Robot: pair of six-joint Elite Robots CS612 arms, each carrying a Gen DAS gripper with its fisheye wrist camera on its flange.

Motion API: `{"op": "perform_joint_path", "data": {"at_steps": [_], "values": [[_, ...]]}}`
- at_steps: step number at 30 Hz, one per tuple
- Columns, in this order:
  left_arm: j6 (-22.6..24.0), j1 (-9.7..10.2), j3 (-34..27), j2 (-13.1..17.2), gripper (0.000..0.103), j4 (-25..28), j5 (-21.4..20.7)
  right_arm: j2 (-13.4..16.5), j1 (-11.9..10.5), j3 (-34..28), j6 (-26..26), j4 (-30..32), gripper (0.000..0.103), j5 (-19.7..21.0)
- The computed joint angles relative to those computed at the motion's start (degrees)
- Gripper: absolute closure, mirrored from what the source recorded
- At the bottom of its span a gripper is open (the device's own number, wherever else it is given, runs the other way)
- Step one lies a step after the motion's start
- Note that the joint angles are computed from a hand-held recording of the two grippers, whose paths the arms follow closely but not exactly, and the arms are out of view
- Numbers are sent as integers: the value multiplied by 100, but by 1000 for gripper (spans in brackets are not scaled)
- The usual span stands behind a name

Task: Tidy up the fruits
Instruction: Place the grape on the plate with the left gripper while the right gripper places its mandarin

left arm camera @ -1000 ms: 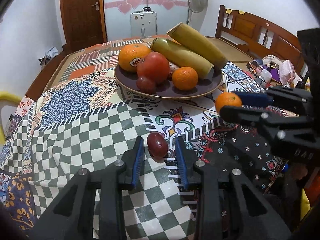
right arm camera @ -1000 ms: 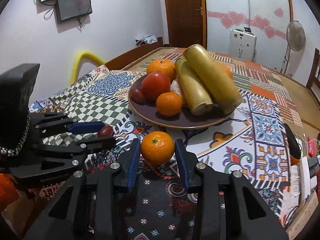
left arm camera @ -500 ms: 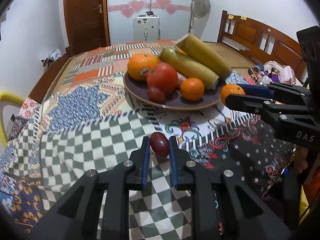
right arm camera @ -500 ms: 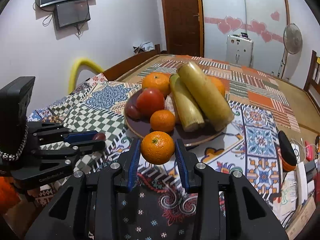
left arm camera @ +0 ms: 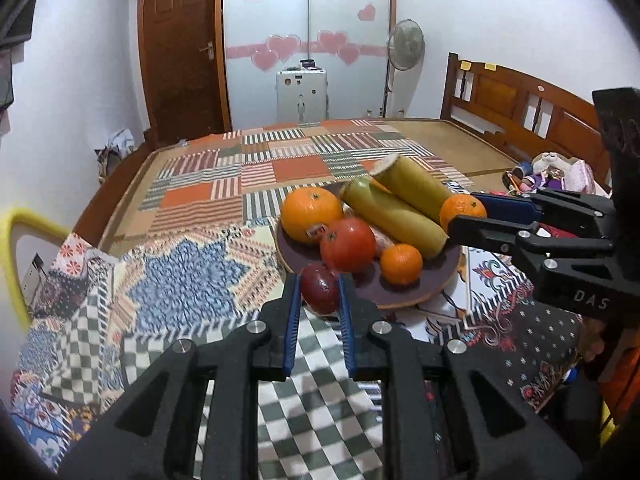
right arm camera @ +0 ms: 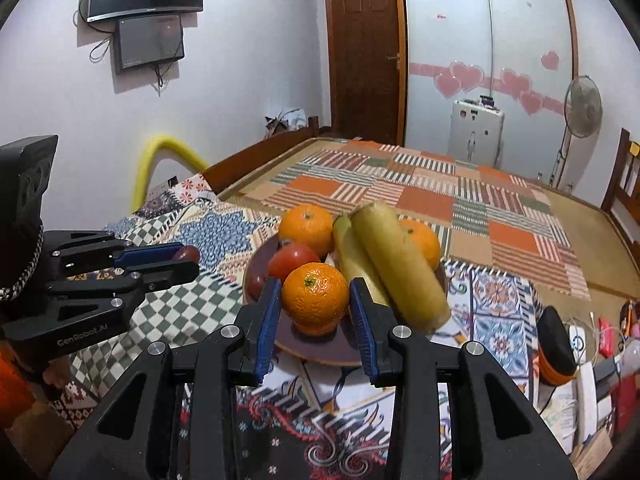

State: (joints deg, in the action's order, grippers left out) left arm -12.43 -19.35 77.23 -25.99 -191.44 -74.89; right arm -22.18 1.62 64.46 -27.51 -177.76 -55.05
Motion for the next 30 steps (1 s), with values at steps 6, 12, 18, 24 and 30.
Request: {"op": "perform_joint_path", "data": {"at_steps": [6, 12, 18, 24, 30], "values": [[50, 52, -243, 103, 85, 117, 22, 77, 38, -166, 17, 0, 71, -47], [25, 132, -587, 271, 85, 381, -99, 203, 90, -427, -40, 206, 71, -161], [-35, 199, -852, 404, 85, 614, -267, 274, 127, -564, -168, 439, 71, -265], [-58, 243, -1027, 487, 85, 817, -413, 307, 134, -661, -257, 649, 71, -288], [-82, 265, -1057, 507, 85, 826, -490, 301, 161, -675, -299, 723, 70, -344]]}}
